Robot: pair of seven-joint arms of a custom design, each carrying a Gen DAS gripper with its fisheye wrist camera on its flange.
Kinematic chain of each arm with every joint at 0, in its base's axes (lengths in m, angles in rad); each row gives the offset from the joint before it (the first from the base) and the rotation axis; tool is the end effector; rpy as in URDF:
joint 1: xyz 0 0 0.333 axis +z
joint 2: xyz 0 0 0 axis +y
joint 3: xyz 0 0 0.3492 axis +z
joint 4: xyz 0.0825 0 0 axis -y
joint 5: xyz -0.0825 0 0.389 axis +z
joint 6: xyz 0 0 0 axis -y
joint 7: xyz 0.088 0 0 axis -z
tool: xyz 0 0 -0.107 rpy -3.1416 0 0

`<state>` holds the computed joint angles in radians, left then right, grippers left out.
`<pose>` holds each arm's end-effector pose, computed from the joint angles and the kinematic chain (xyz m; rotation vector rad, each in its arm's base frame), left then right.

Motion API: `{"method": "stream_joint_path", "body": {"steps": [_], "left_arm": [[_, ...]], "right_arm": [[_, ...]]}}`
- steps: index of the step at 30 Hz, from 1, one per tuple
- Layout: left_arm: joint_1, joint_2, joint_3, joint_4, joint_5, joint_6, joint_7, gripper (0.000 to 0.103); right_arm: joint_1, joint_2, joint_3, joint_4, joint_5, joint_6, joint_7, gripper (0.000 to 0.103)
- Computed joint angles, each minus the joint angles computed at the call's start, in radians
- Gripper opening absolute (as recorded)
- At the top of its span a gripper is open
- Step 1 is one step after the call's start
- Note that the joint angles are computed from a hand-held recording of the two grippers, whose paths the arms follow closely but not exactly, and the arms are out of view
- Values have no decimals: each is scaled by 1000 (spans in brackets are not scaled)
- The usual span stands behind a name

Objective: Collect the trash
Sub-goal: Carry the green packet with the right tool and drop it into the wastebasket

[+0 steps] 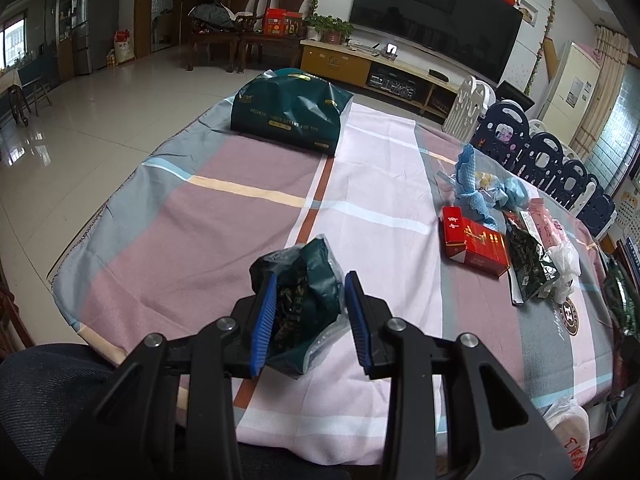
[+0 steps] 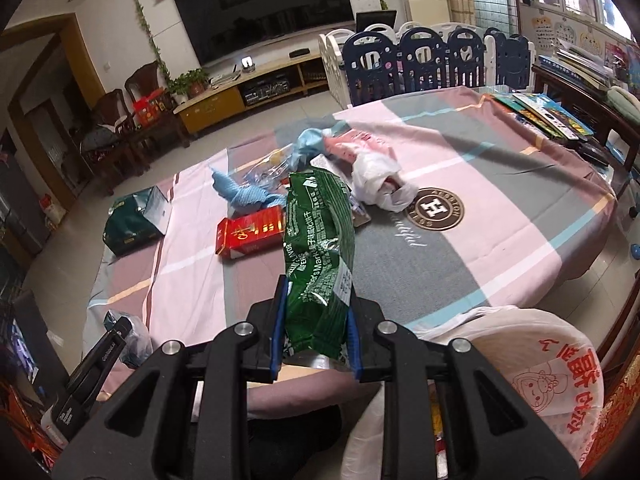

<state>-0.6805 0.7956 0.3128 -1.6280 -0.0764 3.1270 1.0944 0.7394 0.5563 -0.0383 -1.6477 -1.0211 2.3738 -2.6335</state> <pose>0.6930 -0.3199 0.2768 -1.8497 1.8318 -0.8730 0.5572 0.4636 0.3364 -1.0936 2.2312 -0.7235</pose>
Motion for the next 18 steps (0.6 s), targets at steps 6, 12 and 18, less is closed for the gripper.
{"method": "stream_joint_path", "body": {"steps": [6,12,18], "left_arm": [[-14,7,17,11,21,-15,-6,35],[1,3,-3,11,29,-17,-11,35],[9,0,-13,8,28,-11,-5,35]], "right_arm": [[1,-92,19,-131,-12,-36,63,26],[-12,-187,87,-274,27,-122,78,26],[-44,-179,138,-350,115,-71,79,26]]}}
